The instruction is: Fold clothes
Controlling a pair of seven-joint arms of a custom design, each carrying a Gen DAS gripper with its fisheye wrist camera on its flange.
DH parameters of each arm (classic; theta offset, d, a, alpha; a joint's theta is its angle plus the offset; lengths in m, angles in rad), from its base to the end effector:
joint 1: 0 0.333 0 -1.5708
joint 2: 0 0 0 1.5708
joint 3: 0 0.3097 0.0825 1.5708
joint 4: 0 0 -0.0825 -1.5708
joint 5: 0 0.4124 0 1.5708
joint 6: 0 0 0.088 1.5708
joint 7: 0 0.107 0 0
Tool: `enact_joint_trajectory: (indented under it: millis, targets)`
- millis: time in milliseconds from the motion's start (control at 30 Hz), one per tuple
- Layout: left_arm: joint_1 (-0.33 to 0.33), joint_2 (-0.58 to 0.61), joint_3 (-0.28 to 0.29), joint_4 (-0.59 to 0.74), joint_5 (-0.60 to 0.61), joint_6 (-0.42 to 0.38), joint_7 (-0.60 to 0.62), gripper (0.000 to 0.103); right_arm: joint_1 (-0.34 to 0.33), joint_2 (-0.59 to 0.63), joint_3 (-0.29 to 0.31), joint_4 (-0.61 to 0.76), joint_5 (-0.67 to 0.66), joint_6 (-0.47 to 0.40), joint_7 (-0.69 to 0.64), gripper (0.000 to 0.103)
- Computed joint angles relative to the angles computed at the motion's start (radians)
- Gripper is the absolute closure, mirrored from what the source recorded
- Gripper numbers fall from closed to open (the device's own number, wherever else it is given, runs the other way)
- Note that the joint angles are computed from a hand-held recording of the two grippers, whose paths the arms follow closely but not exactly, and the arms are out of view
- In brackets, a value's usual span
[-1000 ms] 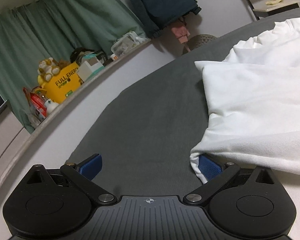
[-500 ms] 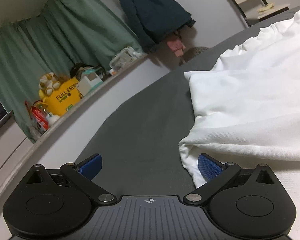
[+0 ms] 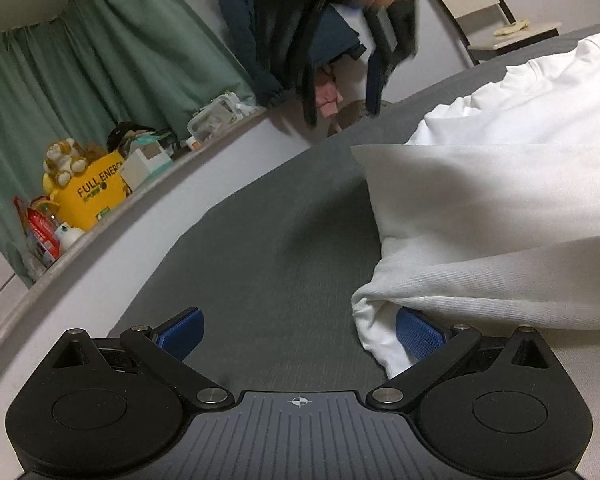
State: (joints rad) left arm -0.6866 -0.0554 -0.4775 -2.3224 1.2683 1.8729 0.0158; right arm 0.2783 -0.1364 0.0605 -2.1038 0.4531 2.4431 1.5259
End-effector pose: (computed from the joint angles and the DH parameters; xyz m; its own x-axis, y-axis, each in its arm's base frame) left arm 0.2678 -0.4389 0.3526 0.0556 -0.8213 -0.5677 -0.5017 0.4687 -0.7271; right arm 0.5457 0.1942 0.5130 0.1810 -0.9077 -0.3785 -0.9135 -0.0126 -0.4066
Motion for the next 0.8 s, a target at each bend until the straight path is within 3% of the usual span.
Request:
enact_joint_trajectory:
  millis: [100, 167, 233, 267, 367, 567, 733, 800]
  targets:
    - [0.002, -0.008, 0.002, -0.007, -0.005, 0.012, -0.008, 0.000, -0.002, 0.115, 0.043, 0.143, -0.270, -0.118, 0.222, 0.052]
    - [0.003, -0.014, 0.001, -0.012, -0.009, 0.019, -0.015, 0.000, 0.022, 0.176, 0.049, 0.225, -0.417, -0.205, 0.284, 0.053]
    - [0.006, -0.019, 0.001, -0.016, -0.012, 0.026, -0.020, 0.000, 0.044, 0.219, 0.043, 0.274, -0.474, -0.265, 0.324, 0.066]
    - [0.007, -0.020, 0.001, -0.017, -0.013, 0.028, -0.021, 0.000, 0.048, 0.231, 0.037, 0.281, -0.466, -0.278, 0.338, 0.082]
    - [0.010, -0.023, 0.000, -0.016, -0.022, 0.027, -0.021, 0.000, 0.048, 0.212, 0.023, 0.219, -0.430, -0.199, 0.349, 0.096]
    - [0.021, -0.047, -0.001, -0.028, -0.084, 0.037, -0.054, 0.000, 0.009, 0.120, 0.001, 0.002, -0.152, 0.104, 0.322, 0.098]
    - [0.021, -0.035, -0.009, -0.023, -0.077, 0.016, -0.055, 0.000, 0.013, 0.068, -0.022, -0.144, 0.401, 0.317, 0.008, 0.096]
    - [0.016, -0.031, -0.011, -0.021, -0.074, 0.002, -0.054, 0.000, 0.018, 0.046, -0.037, -0.174, 0.591, 0.344, -0.120, 0.092]
